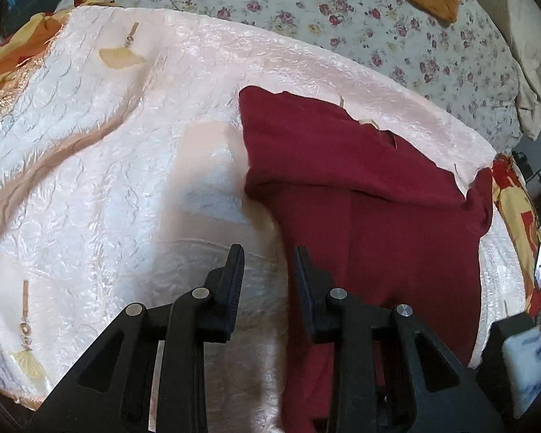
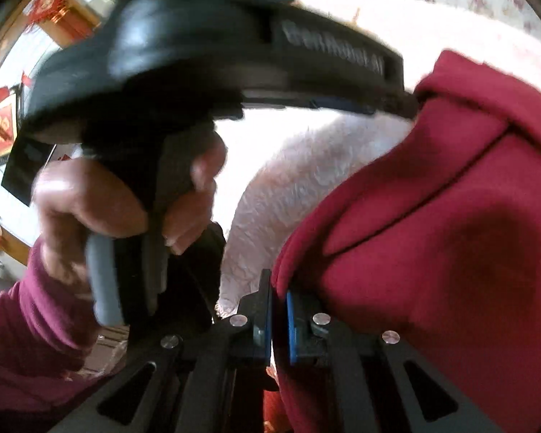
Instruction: Fold small clothes
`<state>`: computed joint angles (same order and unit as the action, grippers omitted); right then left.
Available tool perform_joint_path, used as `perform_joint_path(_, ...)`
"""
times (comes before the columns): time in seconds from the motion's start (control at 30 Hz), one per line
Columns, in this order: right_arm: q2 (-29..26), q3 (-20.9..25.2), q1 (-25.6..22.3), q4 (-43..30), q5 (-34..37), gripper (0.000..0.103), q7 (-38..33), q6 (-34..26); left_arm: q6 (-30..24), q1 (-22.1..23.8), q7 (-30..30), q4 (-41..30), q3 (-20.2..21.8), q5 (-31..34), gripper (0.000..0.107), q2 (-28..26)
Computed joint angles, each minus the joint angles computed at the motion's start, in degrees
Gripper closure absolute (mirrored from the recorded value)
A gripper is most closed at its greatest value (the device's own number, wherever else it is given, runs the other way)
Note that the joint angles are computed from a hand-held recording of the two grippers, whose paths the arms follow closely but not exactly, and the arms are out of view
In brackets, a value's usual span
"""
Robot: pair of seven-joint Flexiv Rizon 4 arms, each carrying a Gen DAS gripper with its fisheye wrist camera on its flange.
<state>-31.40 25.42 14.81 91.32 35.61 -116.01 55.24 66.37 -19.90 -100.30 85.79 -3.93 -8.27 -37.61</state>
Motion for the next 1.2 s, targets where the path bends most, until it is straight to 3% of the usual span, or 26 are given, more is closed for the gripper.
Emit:
perform_joint_path(0.1,1.4,3.0,-6.0,0.3,7.3,0.093,-4.5,-3.2,1.5,-0.2,0.6,0.2,-0.7,0.0,0.079,0.2)
perform_joint_path(0.2,6.0,2.1,-9.8,3.6,11.0,0.088,-8.8,-6.7,2.1,-1.5,1.4,-0.6,-0.5,1.1,0.079,0.3)
perform_joint_path(0.27,9.4,-0.4,-9.0,7.5,9.7,0.081,-8.6,-5.5,1.8,-2.0,2.2,-1.3,-0.9,1.3,0.079,0.1)
perform_joint_path(0.47,15.8,-5.4,-7.8,14.6,10.7,0.08,-10.7,-5.5,-0.1,-3.5,3.6,0.7,-1.3,1.4,0.077,1.2)
perform_joint_path(0.6,16.7,-8.3,-6.9,15.5,10.7,0.079,-10.5,-1.3,-0.8,-5.7,1.9,0.0,0.7,3.8,0.077,1.1)
perform_joint_path(0.77,14.1,-12.6,-2.2,19.3,-2.1,0.074,2.7,11.4,-2.8,-8.3,-0.5,-3.6,2.5,7.0,0.076,-1.4)
perform_joint_path(0.83,13.1,-13.8,-1.6,21.1,-7.0,0.074,7.0,13.7,-5.2,-9.7,-1.6,-5.9,3.8,8.9,0.064,-3.0)
perform_joint_path(1.0,13.6,-8.8,-9.5,19.4,-1.6,0.074,2.8,11.4,-8.5,-10.8,-3.4,-9.1,4.9,12.0,0.061,-4.6)
perform_joint_path(1.13,12.9,-12.8,-10.9,18.8,-4.0,0.073,8.9,17.4,-7.7,-10.7,-3.8,-11.8,4.4,12.9,0.061,-5.0)
perform_joint_path(1.2,12.1,-16.2,-11.0,18.4,-8.4,0.064,14.9,20.1,-7.6,-10.5,-3.5,-14.2,3.9,12.7,0.061,-6.0)
